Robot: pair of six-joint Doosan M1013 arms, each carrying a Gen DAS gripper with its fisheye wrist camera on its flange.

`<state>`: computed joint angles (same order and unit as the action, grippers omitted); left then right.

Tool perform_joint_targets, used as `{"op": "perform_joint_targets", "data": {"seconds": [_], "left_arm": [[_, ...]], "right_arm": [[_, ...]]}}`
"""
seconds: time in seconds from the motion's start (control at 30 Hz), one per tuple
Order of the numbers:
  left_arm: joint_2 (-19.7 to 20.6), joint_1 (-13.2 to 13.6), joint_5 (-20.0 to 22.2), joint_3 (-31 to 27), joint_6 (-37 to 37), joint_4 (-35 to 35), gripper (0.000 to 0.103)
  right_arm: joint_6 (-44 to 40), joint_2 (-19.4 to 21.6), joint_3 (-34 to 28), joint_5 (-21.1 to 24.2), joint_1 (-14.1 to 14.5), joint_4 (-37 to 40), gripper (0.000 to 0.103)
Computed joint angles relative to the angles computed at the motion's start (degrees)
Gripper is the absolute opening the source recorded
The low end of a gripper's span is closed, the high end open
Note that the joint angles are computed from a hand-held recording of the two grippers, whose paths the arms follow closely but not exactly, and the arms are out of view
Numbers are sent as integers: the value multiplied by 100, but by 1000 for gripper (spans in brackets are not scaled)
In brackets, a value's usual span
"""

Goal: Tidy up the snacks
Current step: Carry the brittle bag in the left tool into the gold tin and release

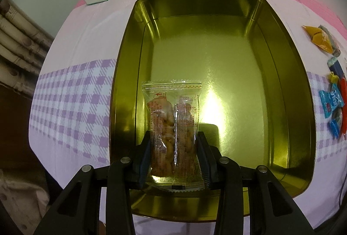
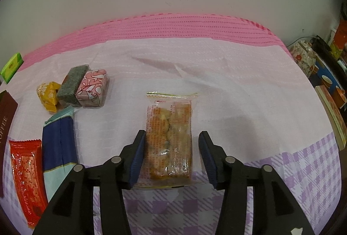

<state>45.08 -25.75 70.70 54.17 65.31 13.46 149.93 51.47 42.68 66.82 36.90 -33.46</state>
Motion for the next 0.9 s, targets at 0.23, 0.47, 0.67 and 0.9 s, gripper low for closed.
{"op": "perform_joint_targets", "data": {"seconds": [0.23, 0.47, 0.67, 0.9], "left_arm": [[-10, 3, -50, 47, -50, 59, 41], [-18, 10, -42, 42, -78, 41, 41], [-81, 22, -148, 112, -140, 43, 45], [-221, -6, -467, 274, -317, 204, 49]], "right_arm": [[-71, 25, -67, 70, -28, 121, 46], [-227, 50, -121, 38, -25, 189, 35], [-220, 35, -91, 24, -40, 239, 35], [-363, 118, -275, 169, -36, 343, 35]]}}
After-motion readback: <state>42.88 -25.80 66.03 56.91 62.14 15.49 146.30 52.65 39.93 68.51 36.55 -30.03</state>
